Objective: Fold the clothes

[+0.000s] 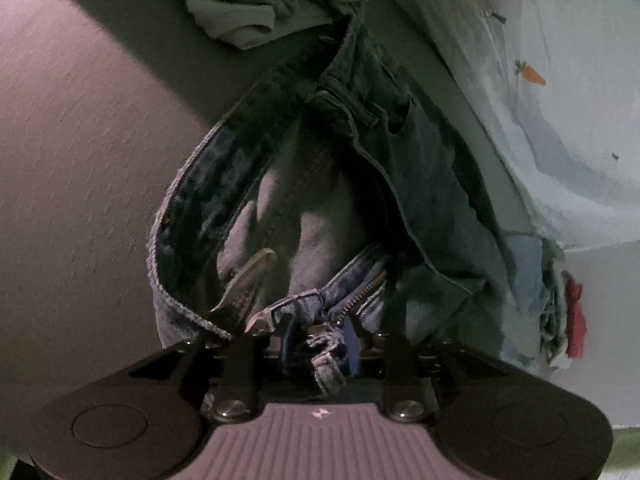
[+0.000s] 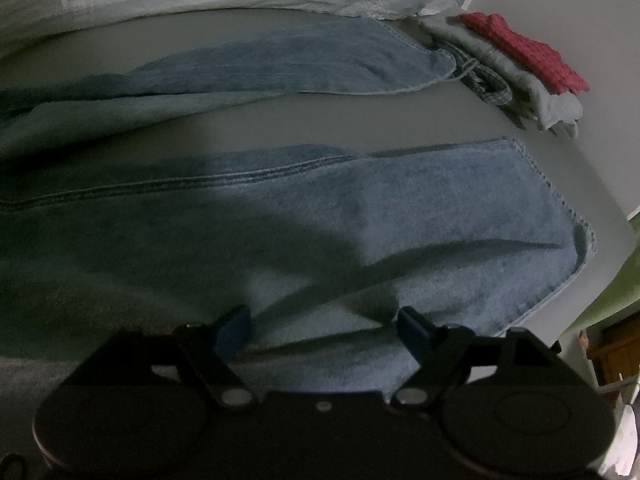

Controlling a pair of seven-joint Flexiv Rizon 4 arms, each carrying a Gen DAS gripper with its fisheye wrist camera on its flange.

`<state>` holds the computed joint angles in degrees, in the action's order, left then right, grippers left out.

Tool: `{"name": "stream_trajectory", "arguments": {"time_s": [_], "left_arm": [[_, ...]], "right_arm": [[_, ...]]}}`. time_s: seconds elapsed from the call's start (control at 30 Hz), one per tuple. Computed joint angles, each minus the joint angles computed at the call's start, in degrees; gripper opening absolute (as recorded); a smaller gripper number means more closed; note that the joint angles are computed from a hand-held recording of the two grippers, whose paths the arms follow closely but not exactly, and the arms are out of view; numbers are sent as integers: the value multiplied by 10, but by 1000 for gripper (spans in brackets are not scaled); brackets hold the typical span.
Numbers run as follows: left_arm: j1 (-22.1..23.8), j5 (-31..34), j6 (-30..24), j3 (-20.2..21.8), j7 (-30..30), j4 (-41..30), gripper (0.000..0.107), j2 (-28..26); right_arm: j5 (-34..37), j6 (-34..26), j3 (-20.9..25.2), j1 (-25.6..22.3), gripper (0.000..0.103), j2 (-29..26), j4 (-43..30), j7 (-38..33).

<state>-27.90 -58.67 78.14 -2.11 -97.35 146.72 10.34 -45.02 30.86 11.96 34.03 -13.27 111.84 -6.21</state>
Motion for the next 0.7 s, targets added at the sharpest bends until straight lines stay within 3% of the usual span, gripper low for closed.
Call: {"name": "stream_trajectory", "arguments": {"time_s": [0.03,0.1,0.27,0.33,0.37,0.4,0.47,0.57,0.63,0.7], "left_arm": [[7,15,-15,3,-3,-4,32,0],[32,71,-45,4,-26,-11,47,1],[81,226,-94,-7,-80,-42,55,-10],[84,266,-97,-14,-74,-57,69,-21],[88,298,-100,-20,-77,-67,86,-27],[97,351,-109,-29,-95,-81,93,-34],[111,454,-133,-46,-130,-114,94,-47],[124,625,-207,-70,-223,-176,82,-56],[116,633,-201,-60,-248,-173,77,-47],[102,557,-134,-33,-232,-131,75,-31]], "right_arm": [[0,0,0,0,82,0,0,-1],[-1,1,0,-1,83,0,1,-4],[-3,5,0,-2,83,3,5,-2],[-4,7,0,-3,84,4,7,1],[-4,7,0,-3,85,4,7,3],[-6,7,-1,-3,86,4,7,5],[-9,7,-1,-3,86,2,7,9],[-12,9,-1,-3,87,3,9,12],[-14,10,-1,-2,87,3,10,15],[-17,14,-1,-4,87,4,13,17]]}}
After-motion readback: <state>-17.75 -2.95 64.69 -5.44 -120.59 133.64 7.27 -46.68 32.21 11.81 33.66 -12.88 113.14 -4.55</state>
